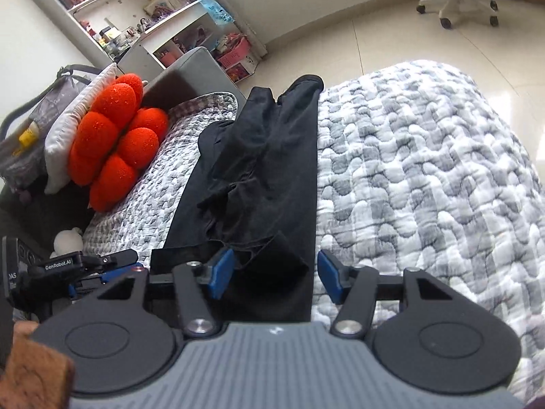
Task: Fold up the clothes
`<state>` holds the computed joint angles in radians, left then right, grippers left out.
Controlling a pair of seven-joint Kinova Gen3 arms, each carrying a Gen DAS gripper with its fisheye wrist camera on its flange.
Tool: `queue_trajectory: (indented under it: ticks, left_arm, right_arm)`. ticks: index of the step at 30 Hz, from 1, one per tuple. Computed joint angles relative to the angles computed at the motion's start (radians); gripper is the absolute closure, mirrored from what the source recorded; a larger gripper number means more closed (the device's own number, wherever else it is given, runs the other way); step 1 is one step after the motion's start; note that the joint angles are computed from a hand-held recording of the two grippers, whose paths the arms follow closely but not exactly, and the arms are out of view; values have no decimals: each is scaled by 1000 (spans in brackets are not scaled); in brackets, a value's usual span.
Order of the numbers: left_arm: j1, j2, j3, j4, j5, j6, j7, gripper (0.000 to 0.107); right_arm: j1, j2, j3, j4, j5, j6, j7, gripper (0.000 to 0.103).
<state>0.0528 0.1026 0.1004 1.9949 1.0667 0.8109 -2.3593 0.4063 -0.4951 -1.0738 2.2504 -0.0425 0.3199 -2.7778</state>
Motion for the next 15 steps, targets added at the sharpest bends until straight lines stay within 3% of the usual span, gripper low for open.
queue_trajectory:
  ticks: [6,15]
  left_arm:
    - [34,27,31,-27,-48,-48,-72,62]
    - [34,60,49,-48,-58,-16,-166,70]
  right_arm:
    - [121,54,-155,-49,147,11,192,44]
    - [164,105,-193,-9,120,-85,379,44]
